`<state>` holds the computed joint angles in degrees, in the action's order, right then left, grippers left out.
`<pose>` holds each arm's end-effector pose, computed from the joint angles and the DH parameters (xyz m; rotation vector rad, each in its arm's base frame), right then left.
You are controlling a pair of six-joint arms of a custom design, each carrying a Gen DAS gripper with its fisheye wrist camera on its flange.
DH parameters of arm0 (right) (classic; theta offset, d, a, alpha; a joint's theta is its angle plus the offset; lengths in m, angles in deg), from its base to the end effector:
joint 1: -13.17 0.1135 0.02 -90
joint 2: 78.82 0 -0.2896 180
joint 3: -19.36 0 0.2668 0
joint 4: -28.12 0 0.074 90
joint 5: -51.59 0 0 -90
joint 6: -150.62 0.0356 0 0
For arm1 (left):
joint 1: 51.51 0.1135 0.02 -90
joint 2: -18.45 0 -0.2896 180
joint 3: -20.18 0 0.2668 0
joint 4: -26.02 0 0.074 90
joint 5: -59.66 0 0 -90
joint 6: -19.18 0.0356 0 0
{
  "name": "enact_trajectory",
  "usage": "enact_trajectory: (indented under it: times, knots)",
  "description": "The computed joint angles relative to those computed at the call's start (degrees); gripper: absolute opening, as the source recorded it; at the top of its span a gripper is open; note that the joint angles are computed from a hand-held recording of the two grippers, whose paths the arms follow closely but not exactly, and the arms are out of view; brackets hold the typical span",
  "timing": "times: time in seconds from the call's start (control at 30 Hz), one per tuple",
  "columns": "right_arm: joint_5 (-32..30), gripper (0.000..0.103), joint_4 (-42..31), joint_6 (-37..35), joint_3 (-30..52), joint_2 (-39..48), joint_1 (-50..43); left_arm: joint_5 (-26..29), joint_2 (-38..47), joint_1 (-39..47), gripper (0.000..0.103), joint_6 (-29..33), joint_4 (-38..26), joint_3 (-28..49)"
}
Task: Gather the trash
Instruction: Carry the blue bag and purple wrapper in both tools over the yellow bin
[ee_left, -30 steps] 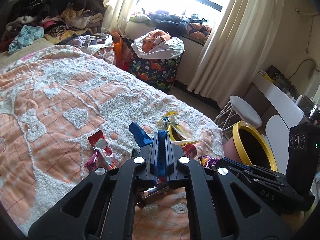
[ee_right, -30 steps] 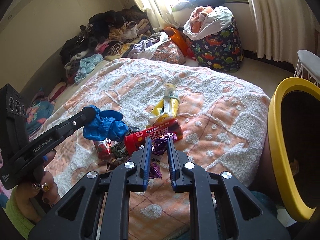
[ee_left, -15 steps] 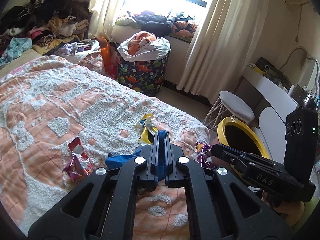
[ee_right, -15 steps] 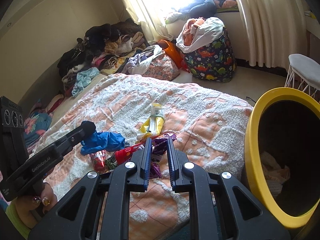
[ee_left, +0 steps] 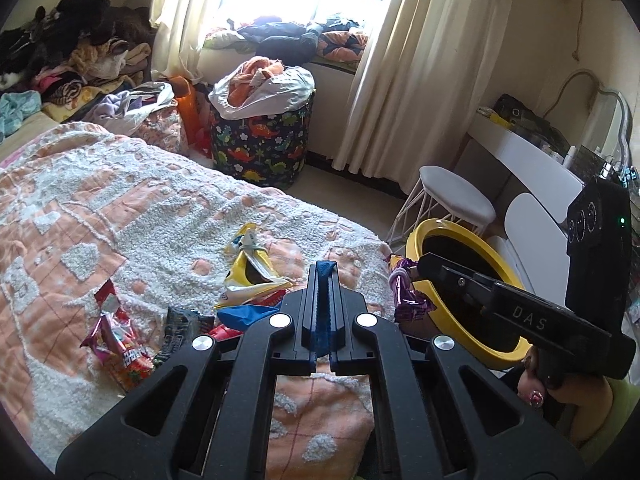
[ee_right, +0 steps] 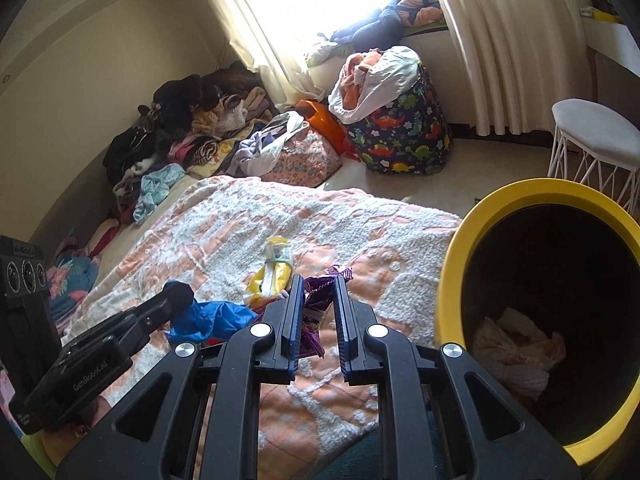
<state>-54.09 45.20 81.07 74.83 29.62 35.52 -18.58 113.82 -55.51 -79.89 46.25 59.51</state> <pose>0.3293 0.1458 0.1118 -0.1962 2.2550 0.7103 0.2832 -0.0271 0.1168 0.0185 2.2028 -0.3532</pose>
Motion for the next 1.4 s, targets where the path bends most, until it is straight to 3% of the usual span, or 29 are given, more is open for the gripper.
enact_trajectory:
  times: [1.4]
  knots:
    - [-3.8, 0.015, 6.7, 3.3, -2.0, 2.9, -18.4, -6.0, 5.8, -16.0, 0.001, 0.6, -4.1, 11.7]
